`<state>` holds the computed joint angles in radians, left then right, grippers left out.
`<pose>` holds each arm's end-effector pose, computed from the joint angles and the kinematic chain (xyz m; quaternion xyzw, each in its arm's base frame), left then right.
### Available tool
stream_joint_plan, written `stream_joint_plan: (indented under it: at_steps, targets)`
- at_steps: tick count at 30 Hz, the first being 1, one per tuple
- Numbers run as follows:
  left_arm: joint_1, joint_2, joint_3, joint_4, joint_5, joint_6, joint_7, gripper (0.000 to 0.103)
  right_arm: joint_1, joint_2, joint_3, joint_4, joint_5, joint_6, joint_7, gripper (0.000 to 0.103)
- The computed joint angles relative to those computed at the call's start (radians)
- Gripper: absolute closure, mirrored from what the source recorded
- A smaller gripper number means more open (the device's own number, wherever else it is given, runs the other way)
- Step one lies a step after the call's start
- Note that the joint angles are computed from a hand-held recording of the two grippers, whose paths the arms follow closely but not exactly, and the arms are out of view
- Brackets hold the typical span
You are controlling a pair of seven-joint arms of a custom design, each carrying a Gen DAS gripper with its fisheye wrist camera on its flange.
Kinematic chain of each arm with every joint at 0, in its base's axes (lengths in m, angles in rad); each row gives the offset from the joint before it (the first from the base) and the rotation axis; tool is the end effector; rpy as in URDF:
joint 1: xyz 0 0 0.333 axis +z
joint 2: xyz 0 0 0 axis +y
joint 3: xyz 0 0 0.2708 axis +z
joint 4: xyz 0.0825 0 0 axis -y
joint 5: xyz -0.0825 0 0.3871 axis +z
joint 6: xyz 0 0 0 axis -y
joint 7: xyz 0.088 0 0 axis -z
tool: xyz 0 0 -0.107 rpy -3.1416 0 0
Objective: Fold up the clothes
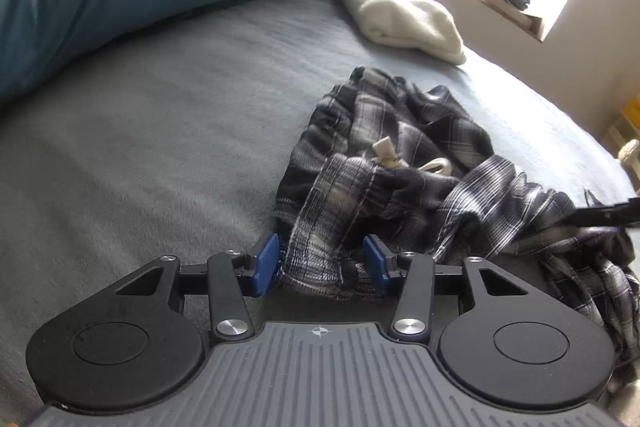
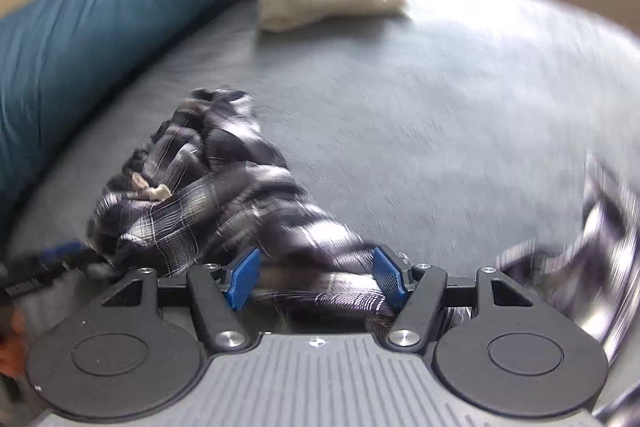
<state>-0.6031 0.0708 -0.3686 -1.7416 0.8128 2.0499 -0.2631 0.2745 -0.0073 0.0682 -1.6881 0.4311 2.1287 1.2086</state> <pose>0.3815 -0.4793 0.5198 -0.8122 0.4462 -0.2994 0.2272 0.5593 0.2193 0.5896 -0.8352 0.4632 -0.0136 0.2960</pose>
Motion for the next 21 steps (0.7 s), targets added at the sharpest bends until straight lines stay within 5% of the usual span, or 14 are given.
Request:
stream_joint_plan:
  at_steps: [12,17,21]
  targets:
    - [0.005,-0.003,0.000,-0.016,0.000,0.037,-0.008,0.056,-0.039,-0.029,-0.023,-0.033,0.037,-0.107,-0.055,0.038]
    - [-0.020,0.046,0.000,0.040,0.031,-0.034,0.025,0.059,-0.017,-0.065,-0.005,-0.081,-0.039,-0.032,-0.050,0.082]
    - [-0.039,0.043,0.010,0.033,0.072,-0.052,-0.024,0.084,-0.009,-0.120,-0.014,-0.118,0.026,0.022,-0.089,0.097]
